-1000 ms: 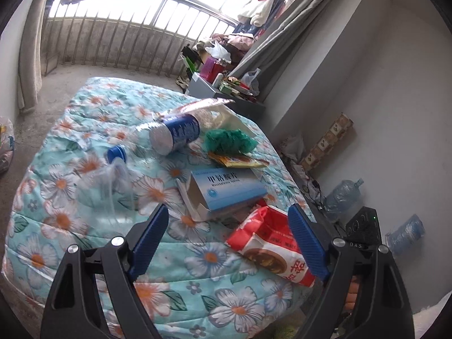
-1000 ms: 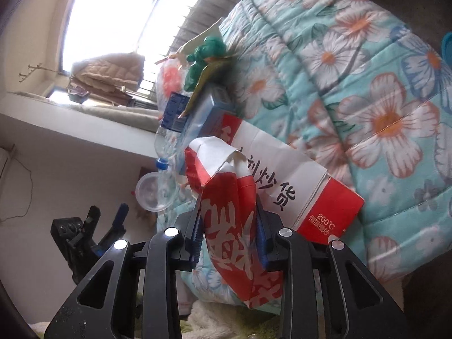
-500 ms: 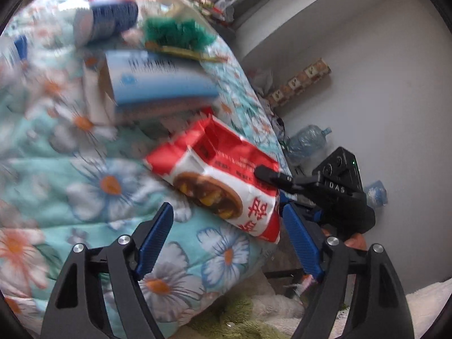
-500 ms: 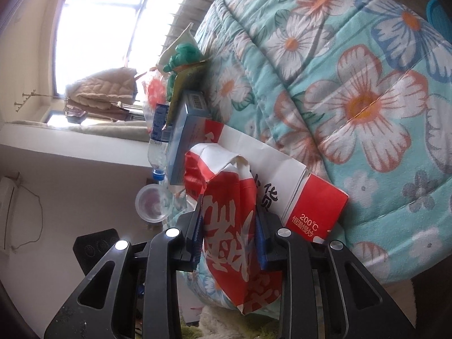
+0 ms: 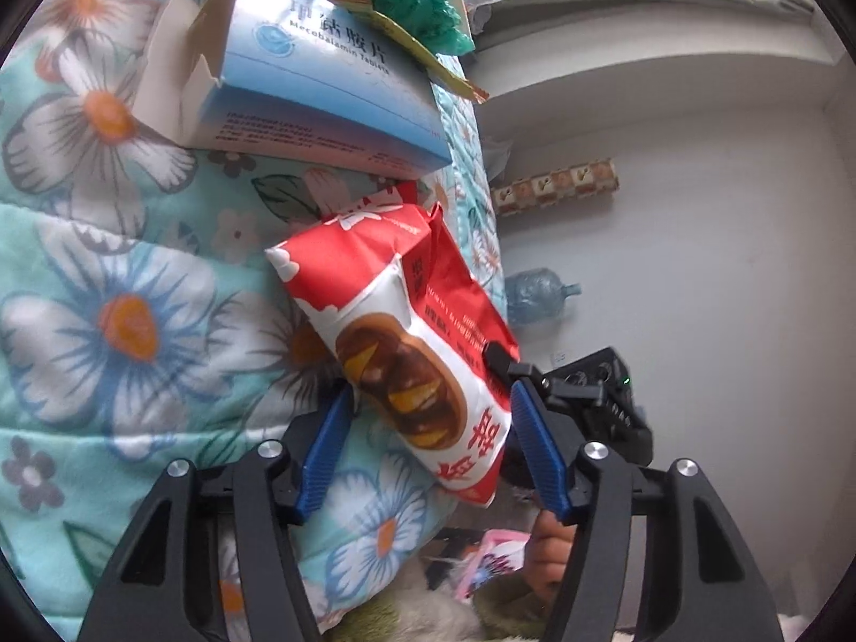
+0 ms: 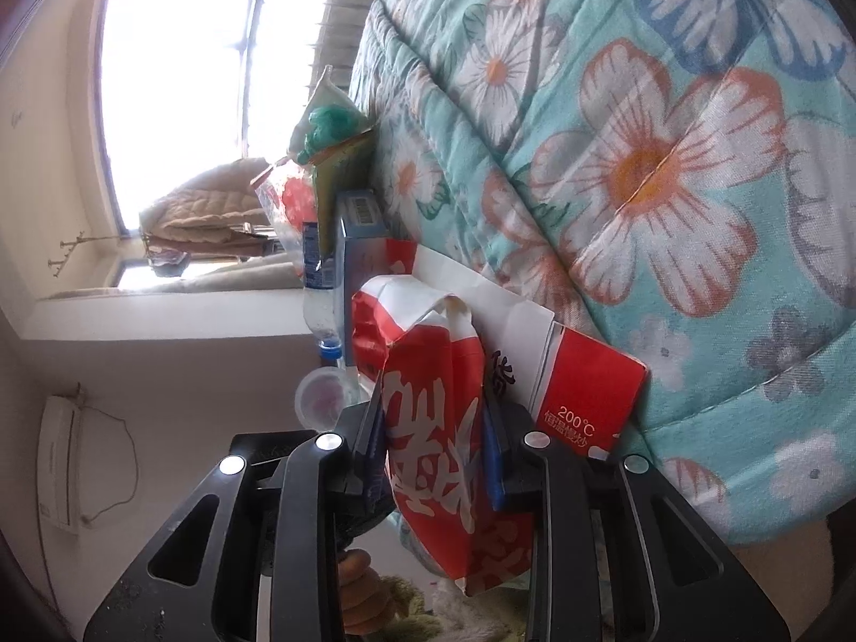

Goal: Collect trash

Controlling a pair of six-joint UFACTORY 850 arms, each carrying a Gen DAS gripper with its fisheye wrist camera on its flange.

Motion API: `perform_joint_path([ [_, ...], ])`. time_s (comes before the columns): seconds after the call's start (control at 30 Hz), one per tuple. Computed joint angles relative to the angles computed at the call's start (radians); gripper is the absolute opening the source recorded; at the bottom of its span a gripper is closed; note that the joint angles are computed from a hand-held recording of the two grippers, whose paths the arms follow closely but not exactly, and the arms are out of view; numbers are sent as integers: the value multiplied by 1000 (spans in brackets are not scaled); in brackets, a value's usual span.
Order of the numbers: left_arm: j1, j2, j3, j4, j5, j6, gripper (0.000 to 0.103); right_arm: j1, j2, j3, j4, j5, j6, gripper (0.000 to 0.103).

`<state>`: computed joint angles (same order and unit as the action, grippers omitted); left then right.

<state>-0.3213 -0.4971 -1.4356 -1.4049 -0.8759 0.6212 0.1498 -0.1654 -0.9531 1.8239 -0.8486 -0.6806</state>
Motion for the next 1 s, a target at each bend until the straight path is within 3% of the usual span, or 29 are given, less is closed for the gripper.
perform_joint_path([
  [0.23,-11,-29,-12,-68,15,-11,40,-29,1,45,73,-74,-12,26],
  [0.47,-16,-45,-45,-74,15,-16,34,-45,23,92,112,-114,-47,27],
  [0.67,-6,-47,-43,-87,-16,-7,27,-33,51,77,60,-50,-41,34],
  [0.83,-4,-53,-54,-78,-18,-20,25,-34,104,73,-9,63,-31,53],
  [1.0,4,-37,-45,-37,-15,-27,24,-39,169,89,-76,180,-22,56],
])
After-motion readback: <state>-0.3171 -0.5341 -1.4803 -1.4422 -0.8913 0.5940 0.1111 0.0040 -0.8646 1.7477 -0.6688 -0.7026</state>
